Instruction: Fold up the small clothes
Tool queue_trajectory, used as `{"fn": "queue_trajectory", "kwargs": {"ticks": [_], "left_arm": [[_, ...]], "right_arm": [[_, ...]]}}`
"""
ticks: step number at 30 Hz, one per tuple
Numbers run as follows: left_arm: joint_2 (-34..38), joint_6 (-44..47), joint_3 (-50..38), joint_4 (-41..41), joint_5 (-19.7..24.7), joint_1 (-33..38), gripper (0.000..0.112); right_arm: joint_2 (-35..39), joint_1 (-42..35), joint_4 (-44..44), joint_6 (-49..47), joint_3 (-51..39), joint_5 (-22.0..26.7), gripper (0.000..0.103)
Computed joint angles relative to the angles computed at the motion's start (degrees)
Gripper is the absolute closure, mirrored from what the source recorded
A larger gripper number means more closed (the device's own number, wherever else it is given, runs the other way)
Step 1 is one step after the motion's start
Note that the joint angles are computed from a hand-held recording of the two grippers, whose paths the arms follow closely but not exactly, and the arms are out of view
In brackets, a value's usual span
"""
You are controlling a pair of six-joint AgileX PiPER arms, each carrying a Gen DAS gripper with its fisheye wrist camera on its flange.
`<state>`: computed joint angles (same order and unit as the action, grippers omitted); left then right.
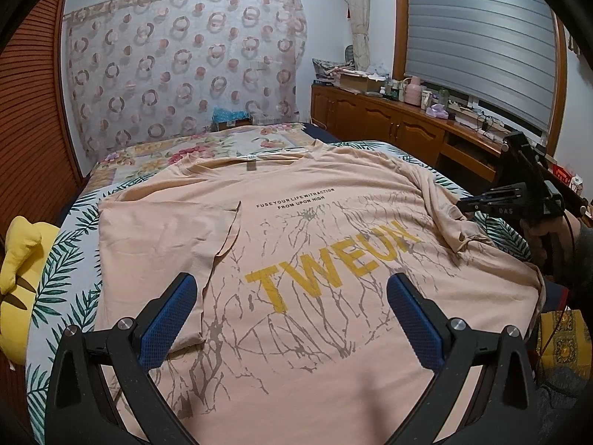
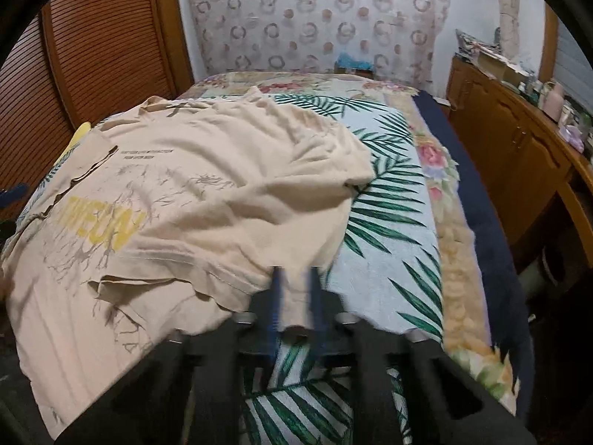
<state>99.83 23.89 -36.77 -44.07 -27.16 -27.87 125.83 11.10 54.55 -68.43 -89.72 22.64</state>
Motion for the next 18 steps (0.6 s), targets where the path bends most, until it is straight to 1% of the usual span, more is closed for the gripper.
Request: {"fn": "queue_trajectory", "kwargs": {"ticks": [2, 6, 8, 10, 13, 15, 18], "left_arm": [[-0.02, 0.33, -0.01, -0.45, 0.03, -0.02, 0.01], [-0.57, -0.27, 0.59, -0.31, -0.32, -0.02, 0.01], [-0.74, -0.58, 0.82, -0.04, -0.5, 0.14, 0.01], [-0.83, -0.83, 0.84, 0.17, -0.4, 0.34, 0.01], [-1.04, -1.06, 1.11, 0.46, -0.39, 0.61, 0.01], [-1.05, -1.3, 1.21, 0.56, -0.49, 0.58, 0.01], [-1.26, -1.51, 1.46, 0.51, -0.64, 0.57, 0.01]], "right_arm": [[-0.11, 0.07, 1.02, -1.52, -0.63, 0.61, 0.1], [-2.07, 1.1, 8.08, -8.96, 0.01, 0.87, 0.1], [-2.9, 2.45, 8.61, -9.78, -1.04, 1.26, 0.1], [-3.03, 4.15, 6.52, -8.11, -3.03, 1.54, 0.1], [-1.61, 6.68, 1.62, -3.15, -8.11, 3.47, 0.1], [0.34, 8.32, -3.02, 1.72, -12.79, 5.13, 0.1], [4.76, 10.33, -10.06, 9.66, -21.8, 8.9, 0.1]]}}
